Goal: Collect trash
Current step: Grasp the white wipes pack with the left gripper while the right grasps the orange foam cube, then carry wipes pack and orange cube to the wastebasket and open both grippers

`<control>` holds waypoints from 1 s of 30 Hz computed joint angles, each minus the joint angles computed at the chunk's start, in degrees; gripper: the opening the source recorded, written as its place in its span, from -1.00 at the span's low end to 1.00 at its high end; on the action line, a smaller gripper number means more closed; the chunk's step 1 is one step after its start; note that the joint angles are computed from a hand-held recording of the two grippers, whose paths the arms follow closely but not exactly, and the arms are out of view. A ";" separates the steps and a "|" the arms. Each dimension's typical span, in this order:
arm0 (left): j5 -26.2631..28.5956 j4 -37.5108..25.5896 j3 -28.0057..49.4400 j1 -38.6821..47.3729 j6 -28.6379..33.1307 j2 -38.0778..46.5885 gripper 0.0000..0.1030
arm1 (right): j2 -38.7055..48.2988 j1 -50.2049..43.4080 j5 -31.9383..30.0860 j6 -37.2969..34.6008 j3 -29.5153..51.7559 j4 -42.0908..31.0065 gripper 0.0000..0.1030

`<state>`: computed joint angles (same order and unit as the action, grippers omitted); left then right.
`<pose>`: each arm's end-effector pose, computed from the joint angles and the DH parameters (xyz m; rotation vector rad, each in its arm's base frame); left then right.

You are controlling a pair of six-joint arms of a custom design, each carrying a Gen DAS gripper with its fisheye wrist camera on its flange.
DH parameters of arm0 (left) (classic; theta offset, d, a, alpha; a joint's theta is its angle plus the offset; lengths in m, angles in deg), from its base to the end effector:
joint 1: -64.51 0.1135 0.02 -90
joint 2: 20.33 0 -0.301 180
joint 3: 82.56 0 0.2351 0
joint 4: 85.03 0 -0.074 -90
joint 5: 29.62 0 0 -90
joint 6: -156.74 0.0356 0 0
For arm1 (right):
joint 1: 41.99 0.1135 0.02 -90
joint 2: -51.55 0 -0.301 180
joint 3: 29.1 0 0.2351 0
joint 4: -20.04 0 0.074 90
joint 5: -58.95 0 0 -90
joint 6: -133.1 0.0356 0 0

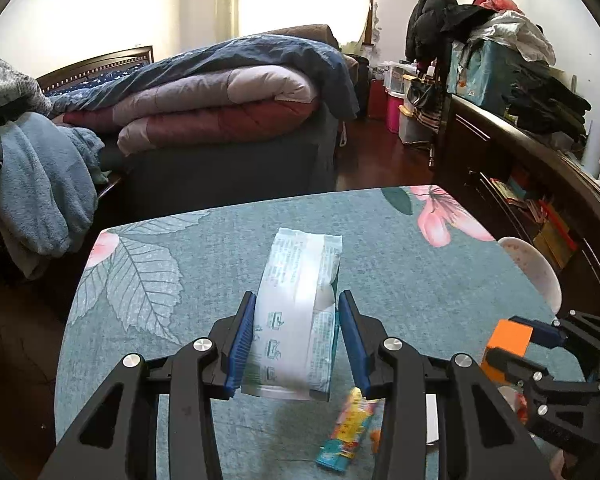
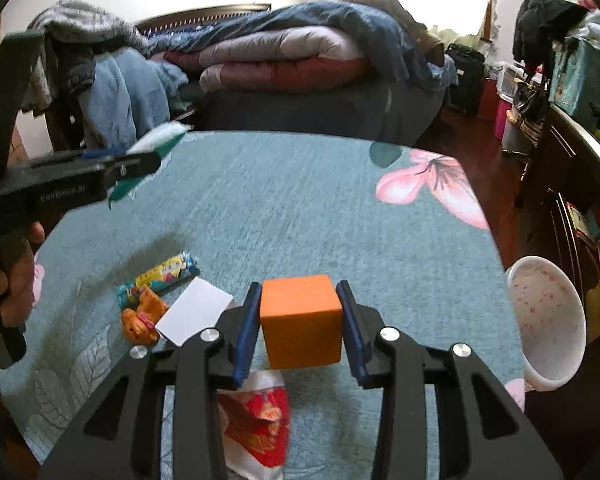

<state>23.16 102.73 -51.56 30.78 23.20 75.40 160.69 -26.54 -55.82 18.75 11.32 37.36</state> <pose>0.1834 -0.0966 0.1146 -0.4249 2.2690 0.1790 0.2566 0.0864 0.0957 -0.9914 2.1959 0.4606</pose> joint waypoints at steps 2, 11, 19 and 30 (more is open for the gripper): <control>-1.33 -3.69 2.08 -1.80 -0.97 -0.87 -0.18 | -1.41 -2.25 -1.85 -0.41 -0.02 -1.20 -0.26; -4.40 -14.56 15.10 -8.86 -1.89 1.04 -0.18 | -5.18 -15.10 -10.44 -5.15 2.06 -8.35 -0.26; -1.89 -15.87 29.91 -11.58 3.09 8.90 -0.18 | -4.34 -27.69 -16.01 -8.14 8.49 -14.77 -0.26; 3.89 -18.42 53.80 -12.09 10.98 23.71 -0.18 | 3.61 -38.77 -17.24 -6.00 22.48 -17.90 -0.26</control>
<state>27.05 84.32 2.23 18.69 34.18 99.11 164.30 -65.32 -73.06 12.75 33.80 19.45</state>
